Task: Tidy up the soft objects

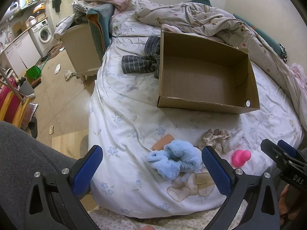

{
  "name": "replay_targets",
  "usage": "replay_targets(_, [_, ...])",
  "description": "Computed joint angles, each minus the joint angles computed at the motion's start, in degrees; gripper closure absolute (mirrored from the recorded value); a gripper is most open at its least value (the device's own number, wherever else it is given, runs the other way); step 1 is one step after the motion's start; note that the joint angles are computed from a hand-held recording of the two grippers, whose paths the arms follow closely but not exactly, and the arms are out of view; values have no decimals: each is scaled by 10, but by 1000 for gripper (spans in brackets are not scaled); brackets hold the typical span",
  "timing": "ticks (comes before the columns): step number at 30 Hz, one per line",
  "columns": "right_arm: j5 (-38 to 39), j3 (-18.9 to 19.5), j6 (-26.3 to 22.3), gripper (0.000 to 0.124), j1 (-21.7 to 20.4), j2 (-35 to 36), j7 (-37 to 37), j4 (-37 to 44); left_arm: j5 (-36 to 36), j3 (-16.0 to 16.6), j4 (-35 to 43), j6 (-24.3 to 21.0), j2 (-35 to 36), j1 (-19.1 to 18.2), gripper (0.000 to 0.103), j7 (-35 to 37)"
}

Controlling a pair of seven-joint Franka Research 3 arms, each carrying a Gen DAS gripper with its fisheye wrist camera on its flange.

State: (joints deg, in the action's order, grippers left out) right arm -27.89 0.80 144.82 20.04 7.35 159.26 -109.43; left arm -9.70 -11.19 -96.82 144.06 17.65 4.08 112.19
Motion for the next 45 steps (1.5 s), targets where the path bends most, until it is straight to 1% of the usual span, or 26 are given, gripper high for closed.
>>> replay_targets(45, [0, -1, -4, 21, 3, 4, 1, 5, 13, 2, 0, 0, 2, -1, 0, -9])
